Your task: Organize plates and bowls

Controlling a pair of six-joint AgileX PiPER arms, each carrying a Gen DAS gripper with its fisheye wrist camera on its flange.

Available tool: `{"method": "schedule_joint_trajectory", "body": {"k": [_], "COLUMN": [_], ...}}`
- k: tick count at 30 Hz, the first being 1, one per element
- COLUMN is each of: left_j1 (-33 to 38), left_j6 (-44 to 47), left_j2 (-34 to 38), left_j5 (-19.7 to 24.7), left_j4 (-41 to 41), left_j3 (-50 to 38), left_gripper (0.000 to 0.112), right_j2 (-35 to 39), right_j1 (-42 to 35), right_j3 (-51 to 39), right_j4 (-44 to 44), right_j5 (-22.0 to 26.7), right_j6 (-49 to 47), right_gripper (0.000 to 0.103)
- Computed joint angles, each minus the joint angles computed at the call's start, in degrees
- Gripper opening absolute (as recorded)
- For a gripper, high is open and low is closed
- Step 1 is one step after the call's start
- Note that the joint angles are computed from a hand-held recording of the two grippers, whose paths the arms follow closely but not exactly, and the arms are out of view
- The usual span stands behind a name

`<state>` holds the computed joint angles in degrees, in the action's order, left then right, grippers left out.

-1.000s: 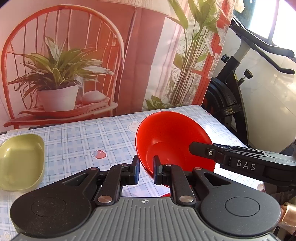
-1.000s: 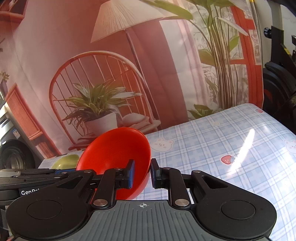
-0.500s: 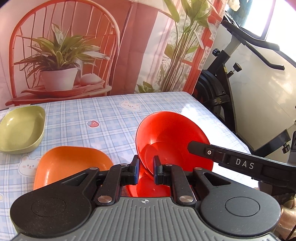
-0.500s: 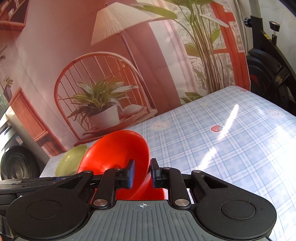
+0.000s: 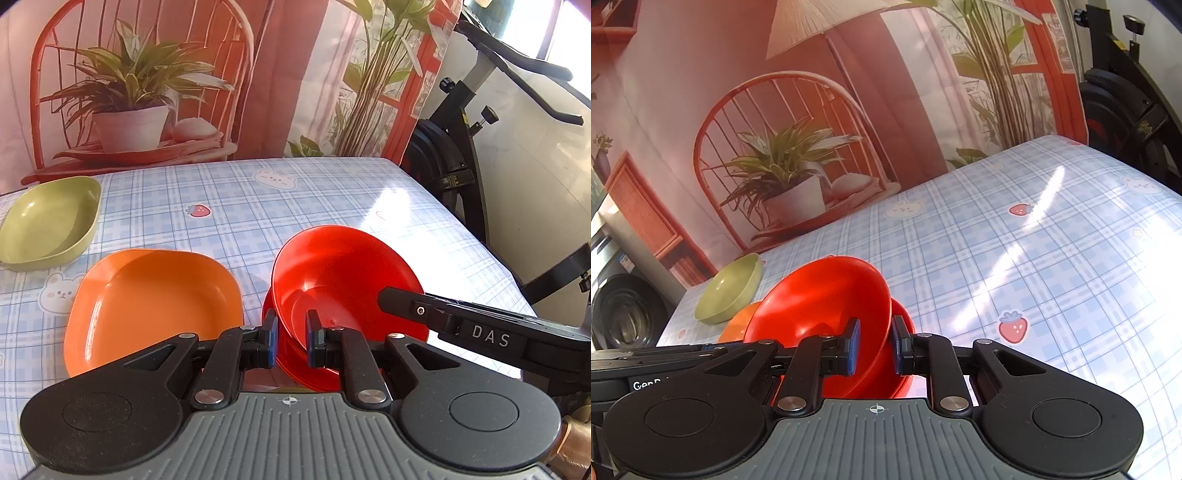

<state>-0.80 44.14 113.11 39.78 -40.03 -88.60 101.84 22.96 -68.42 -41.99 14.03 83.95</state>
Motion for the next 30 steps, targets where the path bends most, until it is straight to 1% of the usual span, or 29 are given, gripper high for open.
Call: {"method": "schedule_joint_trajectory", "body": {"k": [4, 11, 13, 16, 19, 21, 22, 27, 30], "left_j1": [-0.11, -0.47, -0.68, -0.68, -0.84, -0.50, -0.21, 1.16, 2.28], "left_j6": [-0.99, -1.36, -1.31, -1.60, -2.55, -2.05, -1.72, -0.62, 1.27], "left_j2": [0.57, 0.98, 0.82, 0.96, 0.81, 0.53, 0.40, -0.63, -2.57], "left_j5": [0.12, -0.32, -1.14, -0.95, -1.39, -1.61, -1.52, -0.71, -0.82], "left_j4": [0.72, 1.94, 2.26, 2.30, 3.21, 2.61, 2.14, -0.08, -2.58], "left_j3": [-0.37, -0.40, 0.00, -0.28, -0.08, 0.35, 0.48, 1.19, 3.33], "left_gripper": [0.015, 0.016, 0.016, 0.016, 0.017, 0.021, 0.021, 0.021, 0.021], "right_j2": [0.20, 0.69, 0.51, 0.31, 0.11, 0.00, -0.09, -1.05, -1.99], "right_j1": [-0.19, 0.59, 0.35, 0.26, 0.68, 1.26, 1.48, 2.23, 3.13], "right_j3": [0.20, -0.37, 0.40, 0.92, 0.73, 0.24, 0.23, 0.35, 0.41], "right_j4": [-0.62, -3.49, -4.72, -5.97, -7.51, -9.01, -10.13, -11.10, -11.89], "right_j5": [-0.49, 1.09, 0.05, -0.35, 0.71, 2.31, 2.85, 4.58, 5.81], "right_j6": [0.69, 2.17, 3.82, 5.23, 6.26, 7.31, 8.24, 9.22, 9.54], "right_gripper": [0.018, 0.018, 0.018, 0.018, 0.019, 0.024, 0.026, 0.026, 0.026]}}
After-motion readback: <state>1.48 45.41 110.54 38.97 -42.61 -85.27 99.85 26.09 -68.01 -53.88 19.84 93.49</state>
